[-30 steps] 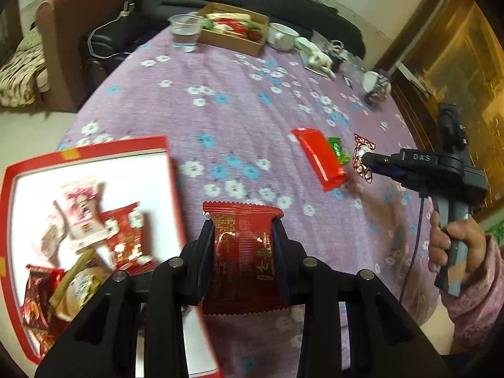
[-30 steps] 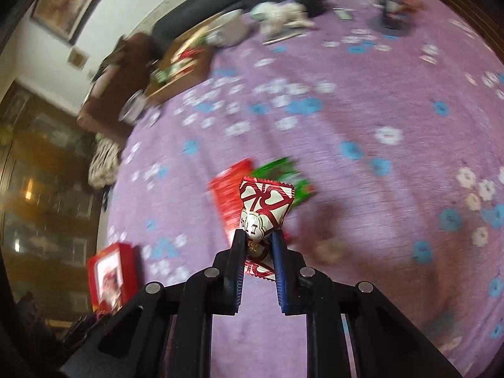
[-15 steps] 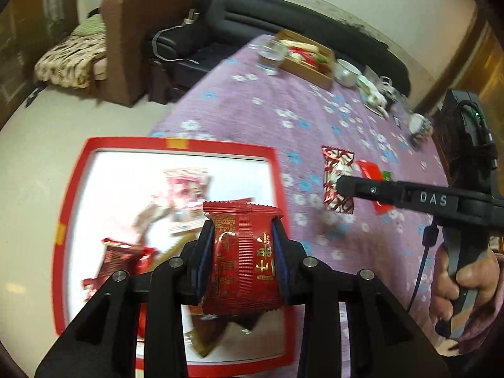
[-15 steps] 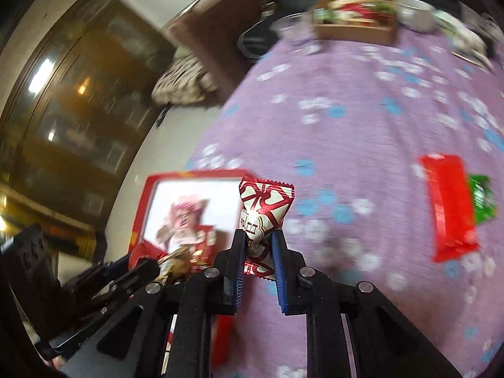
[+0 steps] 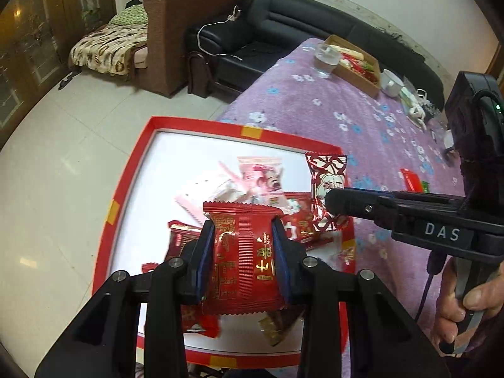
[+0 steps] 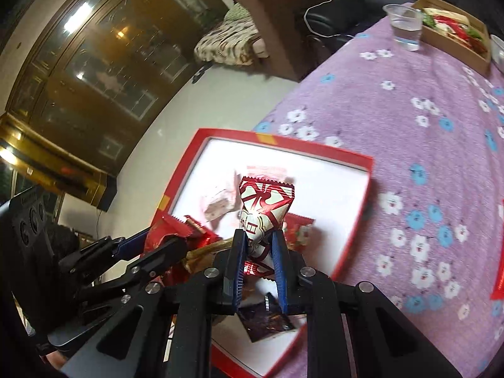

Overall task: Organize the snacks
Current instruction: 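Carry both packets over the white tray and open both grippers, then grasp the large red packet with the right gripper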

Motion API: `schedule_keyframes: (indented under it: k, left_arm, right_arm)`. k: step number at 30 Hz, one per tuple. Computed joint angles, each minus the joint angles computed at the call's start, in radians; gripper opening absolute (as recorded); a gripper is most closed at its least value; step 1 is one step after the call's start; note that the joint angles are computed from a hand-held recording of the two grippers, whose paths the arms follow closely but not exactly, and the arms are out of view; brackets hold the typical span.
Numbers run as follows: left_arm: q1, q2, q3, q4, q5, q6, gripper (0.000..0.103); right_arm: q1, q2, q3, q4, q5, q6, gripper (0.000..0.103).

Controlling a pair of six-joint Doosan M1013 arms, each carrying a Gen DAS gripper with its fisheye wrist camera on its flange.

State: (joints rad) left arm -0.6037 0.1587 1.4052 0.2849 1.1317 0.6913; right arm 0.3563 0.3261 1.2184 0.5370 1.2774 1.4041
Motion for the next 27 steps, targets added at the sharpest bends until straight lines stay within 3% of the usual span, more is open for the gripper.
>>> schedule_keyframes:
  k: [7,9,13,19,27]
  left_arm:
    - [0.007,0.024,-0.023,0.034,0.077,-0.024,0.035]
    - [0.007,0.034,-0.037,0.044,0.096,-0.033,0.049]
    - [0.001,0.049,-0.058,0.05,0.073,-0.015,0.053]
    - [-0.013,0.097,-0.12,0.003,0.046,0.089,0.053]
    - [-0.029,0.163,-0.199,-0.095,0.051,0.232,0.053]
  right_arm:
    - [-0.004,0.005,-0.001,0.033,0.017,-0.011,0.021]
    - [-0.013,0.002,0.002,0.039,0.016,-0.007,0.025]
    - [-0.038,-0.011,0.021,0.017,-0.013,0.03,0.028]
    - [-0.121,-0.05,0.085,-0.033,-0.074,0.136,0.032]
    - [-0.246,-0.094,0.153,-0.223,-0.155,0.319,0.037]
